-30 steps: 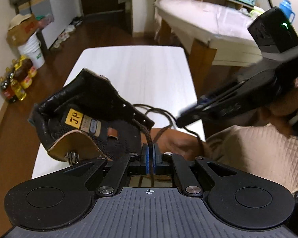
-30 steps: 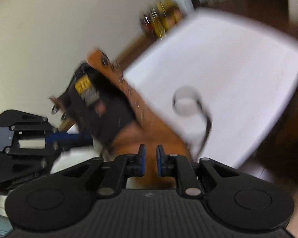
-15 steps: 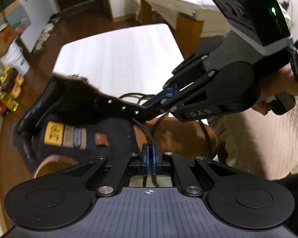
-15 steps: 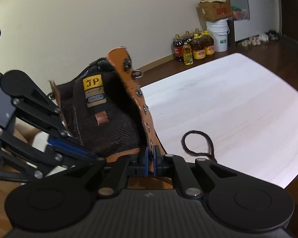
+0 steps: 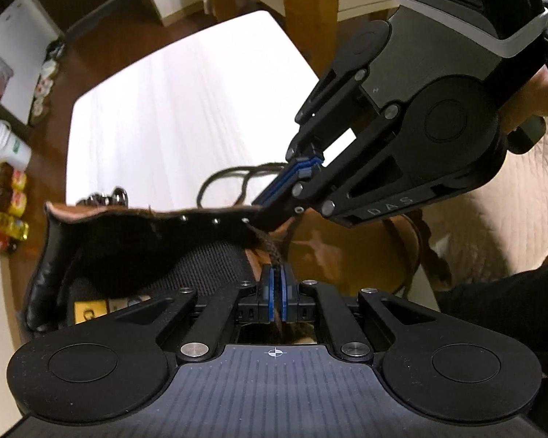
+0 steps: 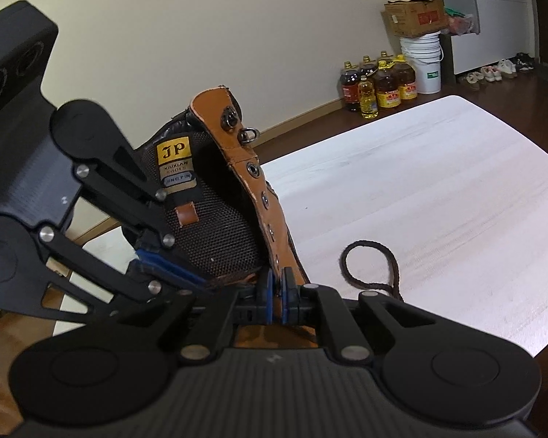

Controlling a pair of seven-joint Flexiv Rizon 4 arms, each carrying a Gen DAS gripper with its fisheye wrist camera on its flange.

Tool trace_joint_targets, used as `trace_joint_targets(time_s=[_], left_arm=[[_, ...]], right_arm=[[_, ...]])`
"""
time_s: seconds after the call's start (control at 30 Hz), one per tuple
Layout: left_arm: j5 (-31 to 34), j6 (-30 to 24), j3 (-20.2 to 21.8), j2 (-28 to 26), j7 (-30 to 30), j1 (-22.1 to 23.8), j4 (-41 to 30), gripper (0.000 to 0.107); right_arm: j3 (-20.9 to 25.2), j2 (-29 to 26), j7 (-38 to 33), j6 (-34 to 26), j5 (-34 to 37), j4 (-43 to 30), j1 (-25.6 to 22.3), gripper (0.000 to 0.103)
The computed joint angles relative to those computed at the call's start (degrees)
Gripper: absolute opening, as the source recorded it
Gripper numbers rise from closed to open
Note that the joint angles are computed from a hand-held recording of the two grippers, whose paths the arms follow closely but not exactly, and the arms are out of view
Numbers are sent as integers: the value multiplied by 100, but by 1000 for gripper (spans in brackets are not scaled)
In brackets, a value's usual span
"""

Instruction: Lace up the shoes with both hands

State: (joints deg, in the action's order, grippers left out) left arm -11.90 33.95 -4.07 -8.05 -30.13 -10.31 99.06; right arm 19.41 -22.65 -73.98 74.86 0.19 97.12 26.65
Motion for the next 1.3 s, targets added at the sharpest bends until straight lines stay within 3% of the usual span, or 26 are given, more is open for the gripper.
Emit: trace_joint_targets(time_s=[0.23, 0.4, 0.5, 0.67, 0.87, 1.03, 1.17, 1.3], left_arm=[[208, -193, -2, -91, 27, 0, -183, 4], [634, -644, -13, -320, -511, -99, -663, 4], [741, -964, 24, -499, -1207, -139, -966, 4], [784, -1491, 42, -686, -1856, -137, -1356, 4], [185, -2513, 42, -967, -2627, 57, -1802, 4], [-491, -2117, 141, -735, -3460, 221, -1219, 4], [-481, -1783, 99, -571, -3286, 252, -947, 4], [-342, -1266, 67, -238, -2592, 197, -531, 4]], right_arm=[[88, -82, -185, -101, 94, -130, -54, 6], [58, -71, -236, -235, 106, -166, -8, 6], [123, -63, -377, -369, 162, -224, -47, 6], [405, 13, -810, -612, 777, -376, -332, 6], [605, -50, -1063, -776, 1895, -707, -628, 8], [563, -24, -625, -631, 2597, -663, -641, 9], [1019, -139, -554, -646, 4029, -844, -1137, 13], [1341, -320, -693, -740, 5617, -1068, -1559, 13]])
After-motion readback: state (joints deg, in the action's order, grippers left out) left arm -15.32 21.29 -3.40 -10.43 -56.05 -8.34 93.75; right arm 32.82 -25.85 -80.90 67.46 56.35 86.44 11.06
